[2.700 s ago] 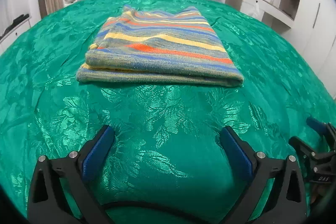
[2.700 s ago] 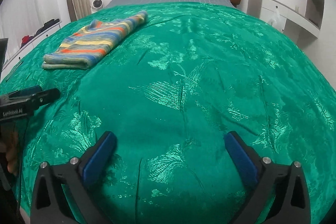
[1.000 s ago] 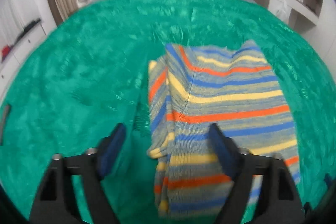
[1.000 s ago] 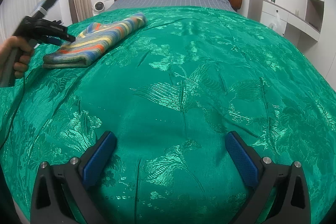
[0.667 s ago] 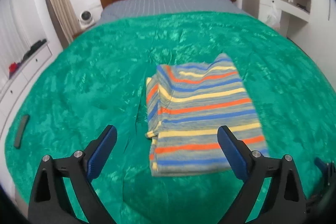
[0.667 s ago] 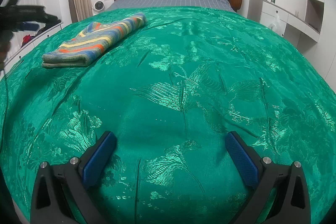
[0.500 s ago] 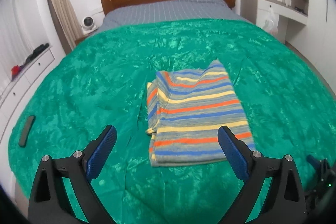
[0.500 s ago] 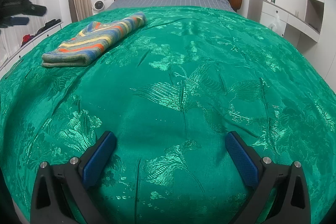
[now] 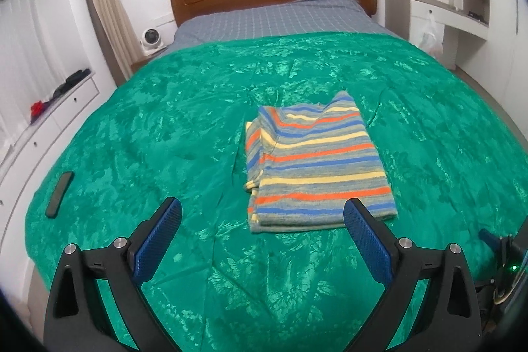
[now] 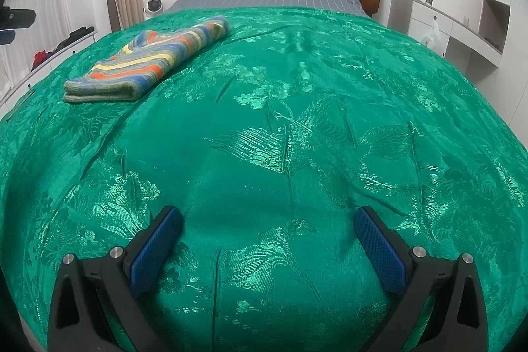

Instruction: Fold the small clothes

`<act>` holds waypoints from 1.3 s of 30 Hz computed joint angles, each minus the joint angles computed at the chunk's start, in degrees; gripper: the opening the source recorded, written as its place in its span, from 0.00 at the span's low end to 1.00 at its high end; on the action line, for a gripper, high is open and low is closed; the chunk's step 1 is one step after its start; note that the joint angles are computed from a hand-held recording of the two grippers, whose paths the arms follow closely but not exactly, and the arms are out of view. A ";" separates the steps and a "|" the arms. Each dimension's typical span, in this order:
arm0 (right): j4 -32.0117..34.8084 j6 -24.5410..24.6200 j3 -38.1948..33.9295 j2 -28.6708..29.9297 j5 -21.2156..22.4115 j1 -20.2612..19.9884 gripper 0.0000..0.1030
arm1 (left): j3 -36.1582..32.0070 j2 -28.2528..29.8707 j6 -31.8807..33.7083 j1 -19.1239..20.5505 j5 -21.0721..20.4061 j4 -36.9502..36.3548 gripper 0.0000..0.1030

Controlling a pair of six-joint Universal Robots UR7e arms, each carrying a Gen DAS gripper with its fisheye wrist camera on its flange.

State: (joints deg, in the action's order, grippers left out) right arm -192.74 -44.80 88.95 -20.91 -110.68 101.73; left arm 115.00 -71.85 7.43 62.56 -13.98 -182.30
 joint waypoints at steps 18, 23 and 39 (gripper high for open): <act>5.21 3.20 -2.12 0.10 -5.28 1.56 1.00 | 2.93 -3.80 -10.12 -0.76 -0.58 11.31 0.97; 16.53 12.14 -3.56 -2.30 -11.24 4.11 1.00 | 4.78 -5.84 -15.67 0.25 -2.58 16.17 0.97; 27.88 28.42 2.72 -11.28 1.44 5.17 1.00 | 8.38 -9.62 -24.59 1.62 -6.65 24.46 0.97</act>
State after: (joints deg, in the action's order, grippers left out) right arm -164.86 -16.38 91.67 -32.19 -109.24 106.90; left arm 123.38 -81.47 -17.16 64.18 -20.62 -157.84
